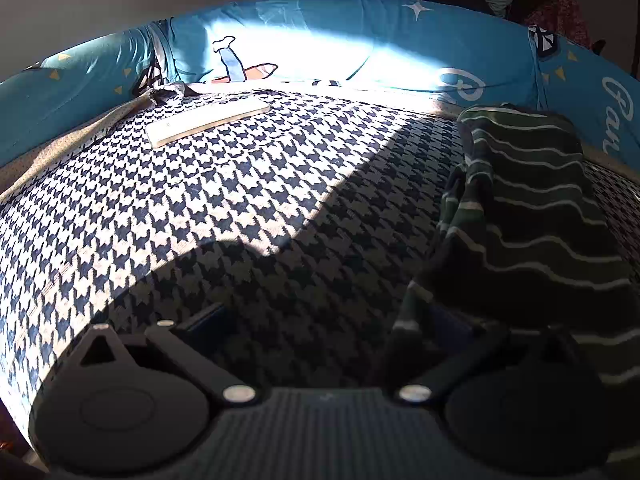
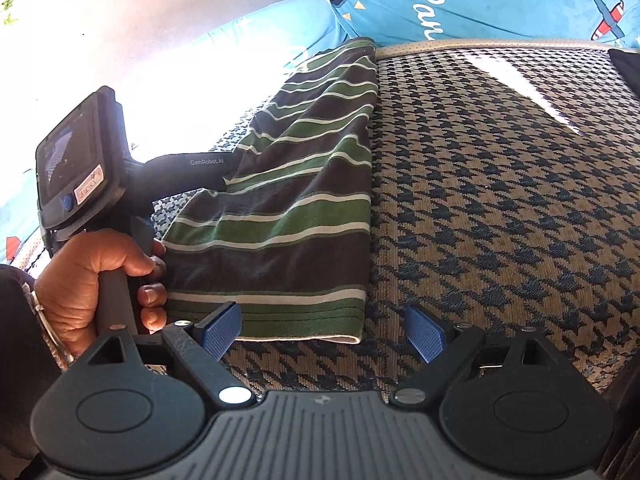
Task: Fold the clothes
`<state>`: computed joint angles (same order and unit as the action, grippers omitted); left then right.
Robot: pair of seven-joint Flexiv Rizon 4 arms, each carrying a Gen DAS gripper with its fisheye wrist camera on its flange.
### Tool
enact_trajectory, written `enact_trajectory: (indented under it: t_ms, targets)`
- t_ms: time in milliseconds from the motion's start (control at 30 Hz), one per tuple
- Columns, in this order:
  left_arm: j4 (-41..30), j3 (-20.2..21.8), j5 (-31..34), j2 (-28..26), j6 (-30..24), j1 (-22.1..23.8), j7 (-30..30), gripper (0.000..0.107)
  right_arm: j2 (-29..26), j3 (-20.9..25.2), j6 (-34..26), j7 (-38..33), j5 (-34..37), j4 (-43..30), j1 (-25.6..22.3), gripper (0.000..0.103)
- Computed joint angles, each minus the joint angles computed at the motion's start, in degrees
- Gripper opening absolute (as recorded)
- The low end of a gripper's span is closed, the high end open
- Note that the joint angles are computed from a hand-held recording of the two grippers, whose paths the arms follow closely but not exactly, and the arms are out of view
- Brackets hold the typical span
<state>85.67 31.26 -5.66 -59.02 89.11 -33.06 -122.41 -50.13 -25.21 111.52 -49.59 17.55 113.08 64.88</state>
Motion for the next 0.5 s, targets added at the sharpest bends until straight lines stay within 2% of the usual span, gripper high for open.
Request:
enact_trajectory:
  t_ms: [200, 400, 433, 500]
  targets:
    - [1.54, -0.14, -0.61, 1.41, -0.27, 0.04, -2.12, 0.103, 0.23, 0.51, 0.39, -0.11, 0.3, 0.22, -0.53, 0.089]
    - [1.55, -1.64, 0.12, 2.31, 0.02, 0.8, -1.75, 0.103, 0.26, -3.61, -1.32, 1.89, 1.68, 0.99, 2.25, 0.088]
    - [1.54, -2.38, 0.25, 2.53, 0.3, 1.25, -1.33, 0.103, 0.67, -3.26, -1.0, 1.95, 1.16, 1.04, 1.54, 0.087]
    - [1.32, -3.3, 0.55, 2.71, 0.56, 1.75, -0.23, 0.103, 1.39, -2.57, -0.46, 1.36, -0.07, 0.9, 0.04, 0.078]
